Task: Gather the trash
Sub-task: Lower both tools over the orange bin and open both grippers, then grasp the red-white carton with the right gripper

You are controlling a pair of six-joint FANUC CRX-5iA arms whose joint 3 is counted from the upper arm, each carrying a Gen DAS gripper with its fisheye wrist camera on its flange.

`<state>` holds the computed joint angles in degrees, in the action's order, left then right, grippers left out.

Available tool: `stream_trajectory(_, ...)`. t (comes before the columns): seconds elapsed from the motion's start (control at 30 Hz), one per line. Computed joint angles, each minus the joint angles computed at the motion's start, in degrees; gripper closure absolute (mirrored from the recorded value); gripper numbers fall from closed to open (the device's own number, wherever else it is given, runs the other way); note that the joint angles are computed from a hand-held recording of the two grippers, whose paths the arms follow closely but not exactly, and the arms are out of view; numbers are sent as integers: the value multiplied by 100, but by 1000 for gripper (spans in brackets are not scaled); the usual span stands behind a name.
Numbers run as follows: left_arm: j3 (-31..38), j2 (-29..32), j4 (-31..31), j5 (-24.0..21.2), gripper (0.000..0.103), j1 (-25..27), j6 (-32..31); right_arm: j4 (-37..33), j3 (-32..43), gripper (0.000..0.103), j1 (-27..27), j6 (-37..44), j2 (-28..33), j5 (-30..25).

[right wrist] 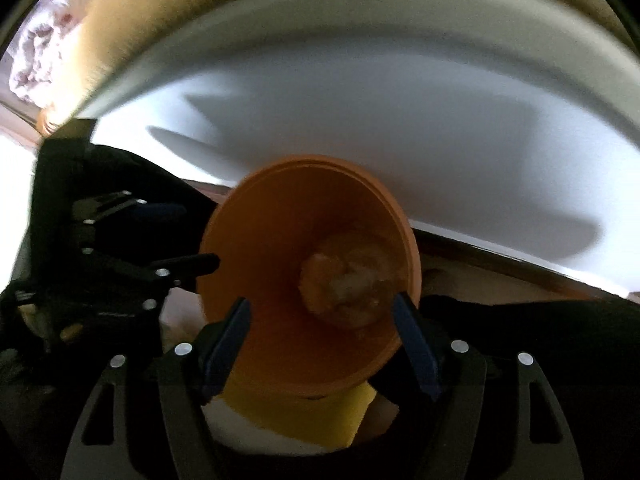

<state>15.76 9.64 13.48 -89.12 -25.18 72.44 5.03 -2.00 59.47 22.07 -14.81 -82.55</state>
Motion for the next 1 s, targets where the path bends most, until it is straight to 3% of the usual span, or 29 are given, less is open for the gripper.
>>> stream_trajectory(0.23,409,-200,471,296,25,72,-397,1379,762,30,548,411,-173,-461)
stream_trajectory(0.33,603,-325,609,530,19,149,-550,2096,1099,24,361,988,-27,-459)
stream_trajectory(0.43,777,-332,698,714,19,133,-544,2463,1487,24,-170,1852,293,-388)
stream_trajectory(0.6,825,-298,857,842,19,172,-452,2177,2502,24,-1390,3826,1125,-144)
stream_trajectory(0.73,963,-257,839,861,19,190,-299,1433,3745,27,-2066,5481,2073,-711)
stream_trajectory(0.83,1021,-224,763,847,19,127,-192,864,4466,38,-2441,6189,2630,-1255)
stream_trajectory(1.0,1162,-72,765,732,19,105,-74,398,5091,38,-2825,6659,3162,-1760)
